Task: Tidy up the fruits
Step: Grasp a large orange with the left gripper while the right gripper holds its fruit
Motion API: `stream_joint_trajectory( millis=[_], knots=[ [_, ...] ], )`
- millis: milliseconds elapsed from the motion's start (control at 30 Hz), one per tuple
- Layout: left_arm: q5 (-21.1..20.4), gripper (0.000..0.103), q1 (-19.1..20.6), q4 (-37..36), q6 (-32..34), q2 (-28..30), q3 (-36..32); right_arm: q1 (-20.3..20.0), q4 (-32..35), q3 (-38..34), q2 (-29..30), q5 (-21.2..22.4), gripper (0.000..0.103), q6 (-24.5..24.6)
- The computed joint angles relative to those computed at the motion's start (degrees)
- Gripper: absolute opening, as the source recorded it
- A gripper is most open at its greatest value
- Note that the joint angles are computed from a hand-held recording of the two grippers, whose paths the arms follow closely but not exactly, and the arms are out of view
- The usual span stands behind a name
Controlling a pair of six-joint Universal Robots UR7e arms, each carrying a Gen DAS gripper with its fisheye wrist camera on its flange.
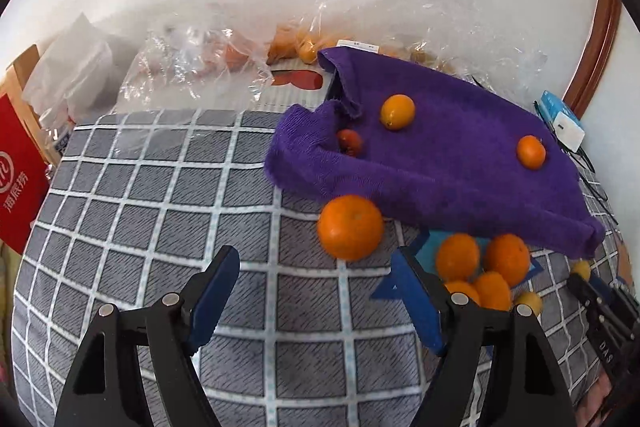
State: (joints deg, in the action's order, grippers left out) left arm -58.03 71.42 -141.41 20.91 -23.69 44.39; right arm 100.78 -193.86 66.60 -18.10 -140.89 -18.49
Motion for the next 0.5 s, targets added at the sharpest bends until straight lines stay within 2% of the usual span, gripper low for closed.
stream_joint_trajectory(
  millis=[167,400,500],
  knots=[
    [-0.9,0.076,0.3,0.0,-0.6,3.0,-4.1,-0.3,-0.6,1.1,-0.7,1.8,0.028,1.4],
    [-6.4,0.076,1.6,-3.4,-0.5,2.7,-2.8,-0.4,0.6,1.0,-0.7,1.2,0.028,2.3],
    [-5.1,0.073,1.5,-3.1,-1.2,2.9,-3.1,-0.3,1.5,0.4,-0.4,0.4,0.028,3.0]
  ],
)
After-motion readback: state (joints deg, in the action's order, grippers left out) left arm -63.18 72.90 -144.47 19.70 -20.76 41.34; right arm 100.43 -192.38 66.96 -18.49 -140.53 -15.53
